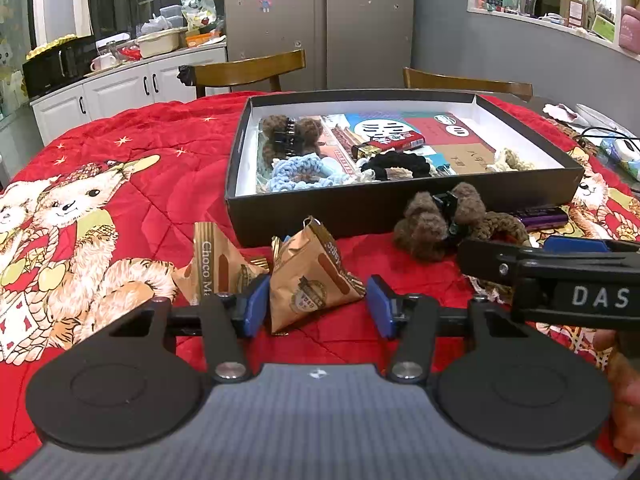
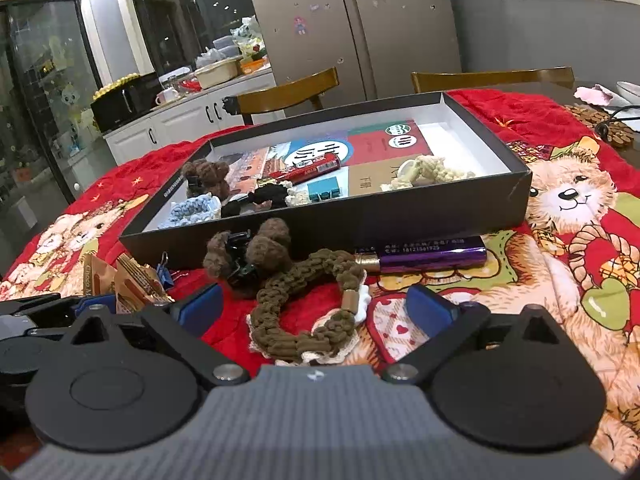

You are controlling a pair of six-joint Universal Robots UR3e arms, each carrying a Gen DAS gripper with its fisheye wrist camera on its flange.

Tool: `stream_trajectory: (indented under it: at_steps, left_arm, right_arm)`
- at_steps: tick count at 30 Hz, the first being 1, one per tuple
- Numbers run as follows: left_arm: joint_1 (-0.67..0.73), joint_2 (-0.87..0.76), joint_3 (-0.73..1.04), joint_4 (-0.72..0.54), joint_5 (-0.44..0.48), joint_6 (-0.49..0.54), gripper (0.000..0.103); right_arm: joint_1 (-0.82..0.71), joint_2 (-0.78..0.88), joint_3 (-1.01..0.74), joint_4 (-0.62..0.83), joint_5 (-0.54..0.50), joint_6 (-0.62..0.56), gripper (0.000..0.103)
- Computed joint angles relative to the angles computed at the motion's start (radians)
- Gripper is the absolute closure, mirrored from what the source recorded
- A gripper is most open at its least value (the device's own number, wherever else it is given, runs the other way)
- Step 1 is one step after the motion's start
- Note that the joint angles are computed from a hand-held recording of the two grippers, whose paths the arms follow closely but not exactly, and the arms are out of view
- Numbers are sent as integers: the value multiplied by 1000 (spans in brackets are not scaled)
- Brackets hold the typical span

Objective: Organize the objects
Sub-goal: 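Close left tool on snack bag while right tool grasps rope scrunchie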

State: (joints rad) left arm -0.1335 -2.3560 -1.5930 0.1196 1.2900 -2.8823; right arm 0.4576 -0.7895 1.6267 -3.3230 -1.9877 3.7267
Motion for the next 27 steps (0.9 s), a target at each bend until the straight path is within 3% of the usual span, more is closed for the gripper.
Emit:
stream_trajectory:
  at_steps: [6, 12, 14, 18, 24, 26, 27]
  left_arm:
    - [-11, -12, -9, 47, 20, -2, 47]
    - [-14, -18, -9, 66, 31, -15, 47]
    - [-13, -18, -9, 69, 35, -31, 47]
    - [-14, -19, -19, 90, 45, -45, 47]
    - [-21, -19, -30, 113, 56, -46, 47]
    - [-22, -18, -28, 109, 58, -47, 47]
    - [-23, -18, -27, 108, 61, -49, 47]
  right_arm:
    - [3, 5, -13, 16, -8, -5, 8]
    - [16, 11, -32, 45, -47, -4, 26]
    - [18, 12, -33, 42, -46, -11, 37]
    - [15, 9, -22, 24, -33, -23, 44]
    - [3, 2, 1, -7, -5, -20, 72]
    - [-1, -2, 13, -22, 11, -18, 86]
    - [-1, -3, 15, -25, 13, -17, 87]
